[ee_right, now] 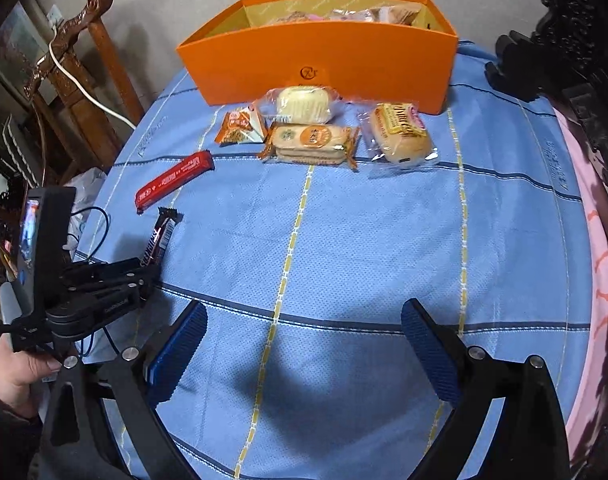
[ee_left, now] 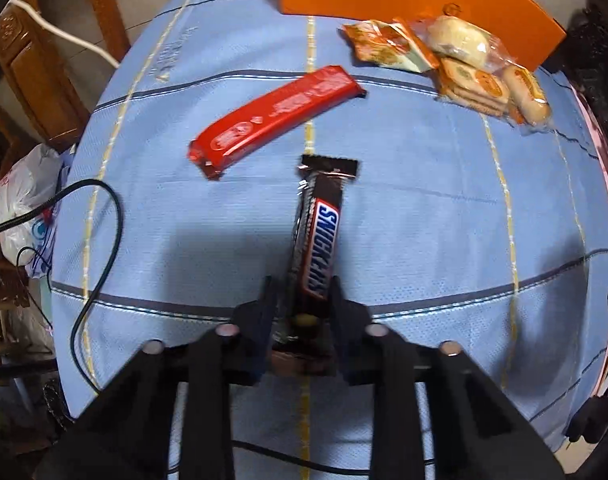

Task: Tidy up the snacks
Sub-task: 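Grasp Snickers bar with left gripper while right grasps yellow French bread packet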

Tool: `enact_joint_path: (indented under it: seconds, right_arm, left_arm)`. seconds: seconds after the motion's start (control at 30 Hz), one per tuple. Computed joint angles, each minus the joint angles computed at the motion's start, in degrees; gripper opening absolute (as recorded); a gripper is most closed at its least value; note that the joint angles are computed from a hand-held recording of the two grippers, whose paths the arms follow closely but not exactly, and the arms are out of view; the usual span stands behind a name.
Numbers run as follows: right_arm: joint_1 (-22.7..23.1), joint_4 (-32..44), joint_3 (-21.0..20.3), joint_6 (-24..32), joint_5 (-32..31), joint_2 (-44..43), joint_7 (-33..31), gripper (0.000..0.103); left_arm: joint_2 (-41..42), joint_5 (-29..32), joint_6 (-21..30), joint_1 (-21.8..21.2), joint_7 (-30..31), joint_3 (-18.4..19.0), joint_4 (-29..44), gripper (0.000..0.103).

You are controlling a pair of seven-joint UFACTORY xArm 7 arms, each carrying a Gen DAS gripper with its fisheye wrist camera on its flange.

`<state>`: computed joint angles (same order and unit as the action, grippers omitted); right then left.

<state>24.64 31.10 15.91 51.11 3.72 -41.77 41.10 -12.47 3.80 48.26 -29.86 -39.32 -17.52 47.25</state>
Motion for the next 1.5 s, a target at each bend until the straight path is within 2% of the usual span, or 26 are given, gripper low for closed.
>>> enact_joint_path:
  seconds: [0.1,0.17,0.33,0.4,0.5,0.6,0.67,0.7,0.77,0.83,1.03,1.27,1.33,1.4,1.47,1.5]
  right_arm:
    - [-2.83,-0.53,0.23,-1.53,-3.35,0.35,0.24,0.098]
    - [-6.34,-0.55,-0.19,-3.18,-6.95,1.40,0.34,0.098]
    - [-13.51,2.83,-2.81,-9.01,-12.93,10.08,-1.11,0.098]
    - [-14.96,5.59,-3.59,-9.71,-14.59,15.23,-2.49,0.098]
    - [-16.62,8.97,-2.60,-9.52,-19.65,21.10,-2.61,0.098]
    - [-16.20,11.69,-2.77,-9.09,-22.78,26.16,-2.20,0.097]
    - [-15.19,13.16,-3.80,-8.74,-22.99,29.21,-3.30,0.090]
    - [-14.45,12.75,-5.01,-10.65,-21.31,29.70,-4.85,0.087]
    - [-13.77,11.75,-6.42,-13.04,-18.92,29.27,-6.17,0.064]
    - [-13.72,12.23,-6.59,-12.01,-18.85,29.38,-6.57,0.057]
    - [-13.03,7.53,-7.75,-13.68,-13.14,22.70,-8.99,0.055]
    - [-9.87,-2.75,-8.24,-11.59,-4.19,4.96,-11.02,0.055]
    - [-8.55,-4.85,-7.75,-9.63,-1.72,0.80,-10.65,0.055]
    - [-7.41,-6.60,-7.00,-7.22,0.27,-2.95,-9.40,0.055]
    - [-6.83,-8.13,-7.06,-5.24,1.39,-6.10,-8.95,0.056]
    - [-6.37,-8.73,-6.90,-4.00,1.95,-7.70,-8.64,0.055]
  left_arm:
    - [-0.66,-2.12,-1.24,0.17,1.25,0.98,-0.85,0.018]
    - [-0.64,-2.08,-1.24,0.42,1.48,0.97,-1.03,0.018]
    - [0.10,-1.94,-1.93,1.26,2.30,1.43,-0.93,0.018]
    - [-0.06,-2.22,-1.94,1.21,1.96,1.25,-1.10,0.018]
    - [0.77,-2.44,-2.24,1.52,2.88,1.67,-0.34,0.019]
    - [0.20,-3.44,-2.46,1.40,2.92,1.69,-0.72,0.019]
    - [0.08,-3.89,-2.95,1.39,2.86,1.68,-1.07,0.019]
    - [0.05,-3.88,-3.04,1.43,3.11,1.73,-1.19,0.019]
    - [-0.41,-4.23,-2.94,1.38,3.49,1.82,-1.53,0.019]
    - [-0.33,-4.48,-2.89,1.50,3.38,1.82,-1.42,0.020]
    - [-0.02,-4.34,-2.54,1.33,2.75,1.34,-0.96,0.022]
    - [0.74,-4.11,-2.45,1.19,3.05,1.47,-0.62,0.023]
    - [1.16,-4.55,-2.30,1.11,3.45,1.62,-0.13,0.028]
    - [1.88,-6.25,-3.06,0.68,4.38,1.81,0.51,0.048]
    - [2.95,-5.43,-3.31,0.51,3.94,1.24,1.38,0.054]
    - [3.37,-4.07,-2.77,0.49,3.02,0.79,1.93,0.053]
